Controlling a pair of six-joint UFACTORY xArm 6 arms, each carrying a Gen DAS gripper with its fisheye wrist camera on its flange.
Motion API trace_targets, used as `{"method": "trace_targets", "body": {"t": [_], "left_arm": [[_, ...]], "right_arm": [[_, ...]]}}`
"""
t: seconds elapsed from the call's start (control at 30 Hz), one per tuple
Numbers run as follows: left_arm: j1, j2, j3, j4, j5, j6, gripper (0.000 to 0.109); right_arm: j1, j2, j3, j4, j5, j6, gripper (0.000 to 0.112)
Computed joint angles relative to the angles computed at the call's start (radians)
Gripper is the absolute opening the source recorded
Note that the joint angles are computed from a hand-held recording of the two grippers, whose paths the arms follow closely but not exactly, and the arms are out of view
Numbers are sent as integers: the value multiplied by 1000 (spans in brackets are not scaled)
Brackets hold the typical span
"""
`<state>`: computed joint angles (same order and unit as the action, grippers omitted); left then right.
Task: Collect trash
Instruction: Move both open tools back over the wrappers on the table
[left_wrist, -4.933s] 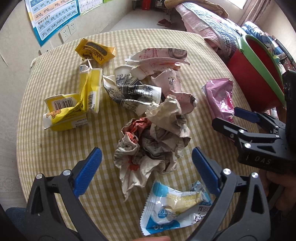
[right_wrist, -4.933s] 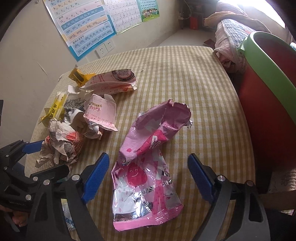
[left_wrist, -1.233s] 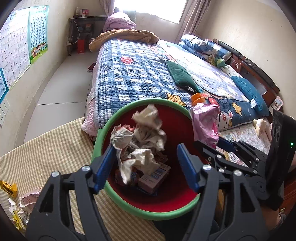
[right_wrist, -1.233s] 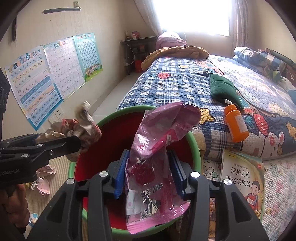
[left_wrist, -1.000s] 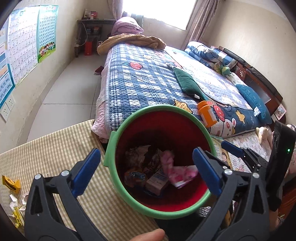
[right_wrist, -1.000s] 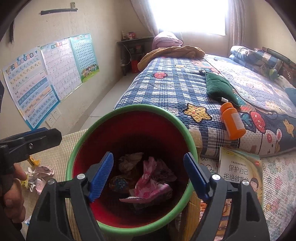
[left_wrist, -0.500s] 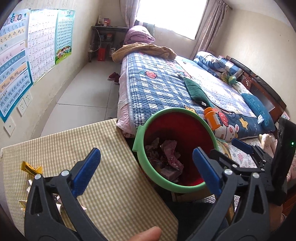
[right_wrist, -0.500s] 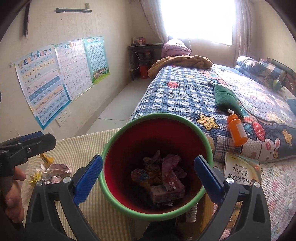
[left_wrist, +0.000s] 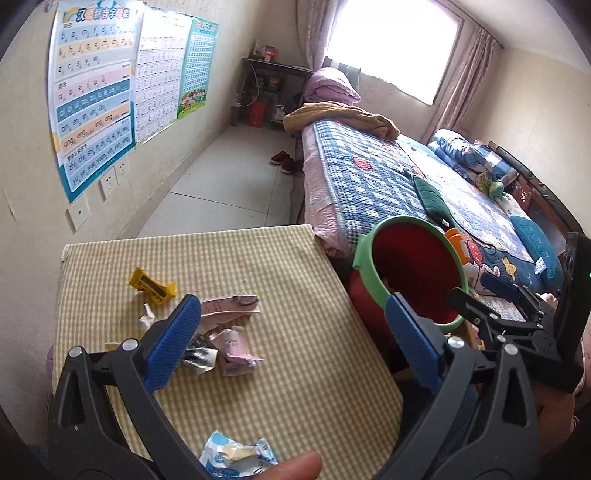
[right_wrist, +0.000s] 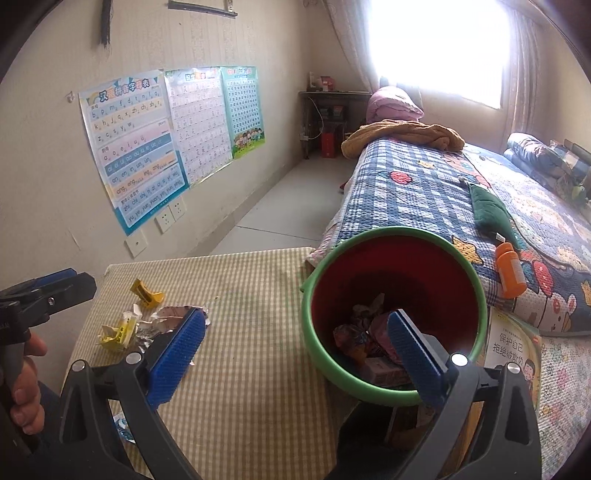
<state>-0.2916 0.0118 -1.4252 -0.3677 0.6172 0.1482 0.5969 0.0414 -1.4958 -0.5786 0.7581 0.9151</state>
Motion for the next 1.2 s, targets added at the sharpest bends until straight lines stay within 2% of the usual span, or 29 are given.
{"method": "trace_targets", "body": {"t": [0.3, 0.57, 0.87, 1.2], "left_arm": [[137, -145, 185, -24, -15, 1, 97], [220, -190, 254, -34, 13, 24, 97], [255, -163, 266, -59, 18, 41, 97], [264, -52, 218, -26, 30, 23, 97]], "right_arm": [[78, 135, -150, 36, 24, -51, 96], [121, 263, -290, 100, 44, -124, 96], [127, 383, -446, 145, 86, -201, 96], [105, 544, -635, 218, 125, -305, 96]]}}
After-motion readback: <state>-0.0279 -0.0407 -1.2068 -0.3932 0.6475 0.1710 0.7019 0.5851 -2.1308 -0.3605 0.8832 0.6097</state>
